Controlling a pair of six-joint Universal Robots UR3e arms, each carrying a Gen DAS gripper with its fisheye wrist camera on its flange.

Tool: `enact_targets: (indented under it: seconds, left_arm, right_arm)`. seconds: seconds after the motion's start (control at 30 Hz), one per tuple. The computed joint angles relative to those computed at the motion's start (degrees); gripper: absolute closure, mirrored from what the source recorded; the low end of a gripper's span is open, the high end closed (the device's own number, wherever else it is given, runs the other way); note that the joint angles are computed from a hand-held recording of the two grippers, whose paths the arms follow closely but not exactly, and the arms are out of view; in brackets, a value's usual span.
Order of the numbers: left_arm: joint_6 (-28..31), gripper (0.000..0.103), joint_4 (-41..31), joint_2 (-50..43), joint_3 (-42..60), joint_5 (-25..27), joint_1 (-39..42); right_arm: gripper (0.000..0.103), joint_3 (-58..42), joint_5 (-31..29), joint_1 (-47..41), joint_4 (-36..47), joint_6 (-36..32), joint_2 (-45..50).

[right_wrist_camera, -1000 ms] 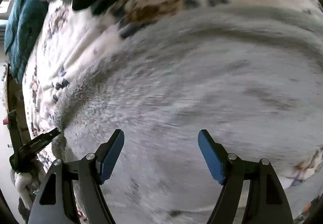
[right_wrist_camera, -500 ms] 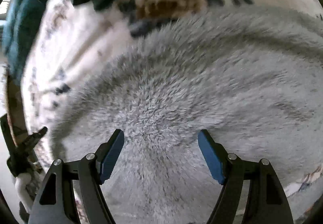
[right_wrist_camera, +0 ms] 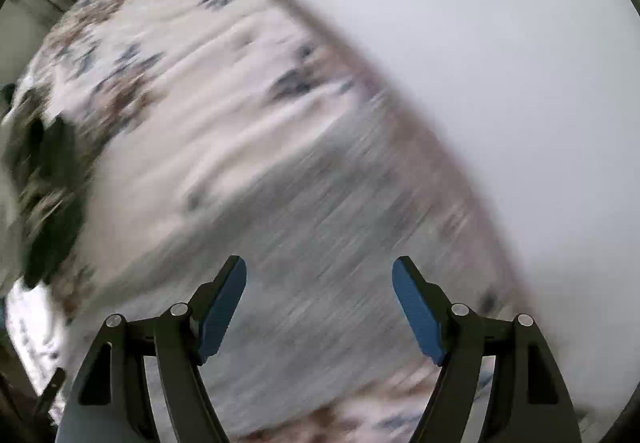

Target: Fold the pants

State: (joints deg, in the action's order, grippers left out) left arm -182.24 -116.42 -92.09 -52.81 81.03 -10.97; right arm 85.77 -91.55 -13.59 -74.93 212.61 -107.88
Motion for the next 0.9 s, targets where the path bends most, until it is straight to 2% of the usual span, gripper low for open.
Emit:
enact_targets:
  seconds: [0.03,0.1,0.13,0.17,0.2,0.3,0.37,0.43,0.5,0.53,0.57,0.6,0.67,0.73,0.8,0.87,0.9]
  left_arm:
    - [-3.4,0.044,2.8,-2.6,0.4,1.4,-3.7]
    - [-7.9,0.044,5.4,-7.5,3.0,3.4,-9.0]
    - [-10.0,0.044,5.9,-10.0,4.8,4.1,-10.9]
    - [-11.6,0.044,6.2,-12.1,6.3,4.5,-12.3]
    - [-12.1,0.044,7.2,-13.1,6.2,4.8,-12.7]
    - [-14.2,0.044,7.9,-15.5,7.6,5.9,-15.1]
    - [-14.5,0.044,8.7,-15.6,6.9,7.0,-16.5]
    - [-14.7,0.044,8.4,-16.1,7.0,7.8,-17.5]
    - [-15.2,0.044,8.3,-15.8,6.3,7.9,-17.9]
    - [-15.5,0.044,7.9,-15.4,6.0,7.8,-17.9]
    - [-15.5,0.044,7.7,-14.3,5.3,7.3,-17.6]
    - [-15.3,0.044,7.7,-13.1,4.3,7.1,-17.5]
    - [-15.0,0.044,7.2,-8.8,1.5,7.0,-16.6]
    - [-13.6,0.044,5.5,-4.6,-1.0,6.4,-14.4]
    - [-10.0,0.044,3.4,-1.6,-2.6,5.5,-10.9]
    - [-5.7,0.044,1.7,-2.3,-1.3,7.4,-9.6]
    - [-2.8,0.044,1.2,-3.1,-0.3,7.5,-8.9]
  right_arm:
    - [0.025,1.6,0.2,-5.3,0.1,-5.9,-1.0]
    - [0.025,7.1,4.6,-13.7,-3.1,-16.1,-1.0]
    - [0.027,9.0,5.9,-16.0,-4.0,-19.1,-0.7]
    - [0.050,10.5,6.6,-16.4,-5.6,-20.3,-0.2]
    - [0.099,11.6,6.2,-16.7,-7.1,-22.4,0.6]
    - [0.098,13.0,-1.5,-11.5,-14.4,-22.8,1.3]
    - [0.098,13.2,-4.1,-12.5,-18.6,-22.3,-0.7]
    - [0.097,12.9,-2.8,-15.3,-18.5,-23.1,0.4]
    - [0.094,11.4,0.3,-16.8,-14.7,-26.4,5.1]
    - [0.089,11.0,1.3,-16.8,-13.2,-27.9,6.2]
    - [0.073,10.4,1.1,-16.7,-11.9,-28.8,6.6]
    - [0.053,9.6,0.4,-15.8,-10.3,-29.2,6.1]
    - [0.033,9.8,1.1,-16.1,-7.6,-29.0,0.2]
    - [0.031,9.9,3.2,-17.6,-3.6,-29.8,-6.1]
    - [0.031,9.6,6.6,-18.4,-0.6,-32.2,-8.0]
    - [0.030,6.8,9.9,-11.7,0.1,-34.1,-1.8]
    - [0.029,4.5,9.6,-7.8,-0.5,-33.6,2.1]
